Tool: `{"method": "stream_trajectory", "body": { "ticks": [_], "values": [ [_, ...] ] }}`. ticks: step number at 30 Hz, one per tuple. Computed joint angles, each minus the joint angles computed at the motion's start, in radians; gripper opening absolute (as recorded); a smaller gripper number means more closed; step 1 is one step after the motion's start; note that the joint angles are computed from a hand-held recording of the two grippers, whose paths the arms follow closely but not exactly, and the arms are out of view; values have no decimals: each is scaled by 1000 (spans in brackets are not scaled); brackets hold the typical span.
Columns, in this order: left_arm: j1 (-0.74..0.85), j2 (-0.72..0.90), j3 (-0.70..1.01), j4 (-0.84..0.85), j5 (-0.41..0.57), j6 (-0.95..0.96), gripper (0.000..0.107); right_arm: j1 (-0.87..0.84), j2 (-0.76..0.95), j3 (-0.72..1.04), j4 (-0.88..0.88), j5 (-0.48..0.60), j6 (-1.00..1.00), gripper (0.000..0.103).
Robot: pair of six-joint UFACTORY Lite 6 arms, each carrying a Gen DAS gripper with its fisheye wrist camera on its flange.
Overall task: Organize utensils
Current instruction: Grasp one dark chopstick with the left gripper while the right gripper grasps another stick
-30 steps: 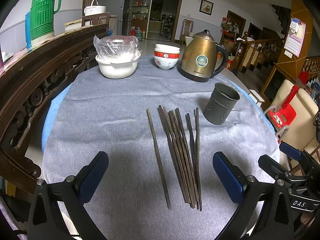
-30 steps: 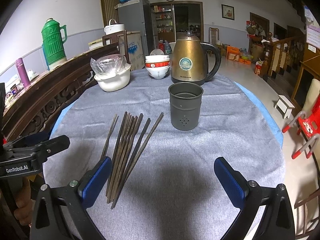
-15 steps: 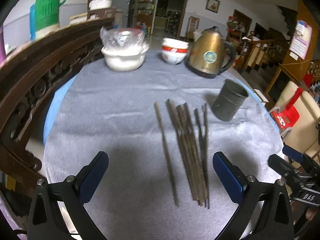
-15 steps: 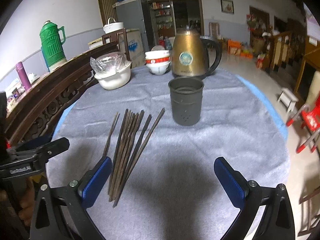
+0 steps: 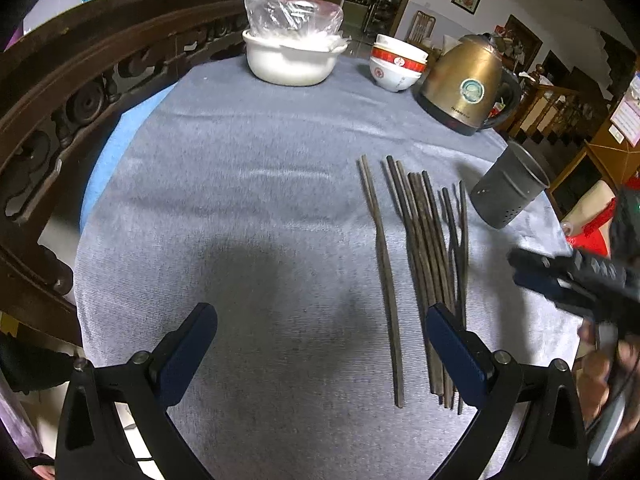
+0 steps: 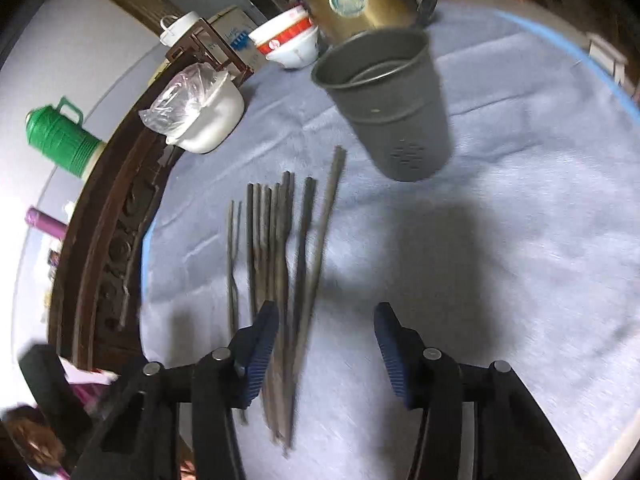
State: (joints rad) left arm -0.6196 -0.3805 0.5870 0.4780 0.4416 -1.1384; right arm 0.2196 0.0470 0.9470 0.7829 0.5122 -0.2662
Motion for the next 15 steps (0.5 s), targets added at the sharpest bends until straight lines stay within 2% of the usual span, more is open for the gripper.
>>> {"method": "stream_trajectory", "body": {
  "ticks": [2,8,11,12,15],
  "values": [
    [21,7,-8,-31,-22,35,103,24,101,91,-47,2,73,40],
    [59,21,-14,-97,-54,115,103,64,274,243,-165,8,234,35],
    [76,49,-1,-134,-73,161,103,80,313,282,-225,18,288,25],
    [80,61,7,-144,-77,176,103,87,322,296,-263,23,319,17],
    [87,113,46,-162,-83,209,103,104,338,328,-333,55,335,9]
  ]
}}
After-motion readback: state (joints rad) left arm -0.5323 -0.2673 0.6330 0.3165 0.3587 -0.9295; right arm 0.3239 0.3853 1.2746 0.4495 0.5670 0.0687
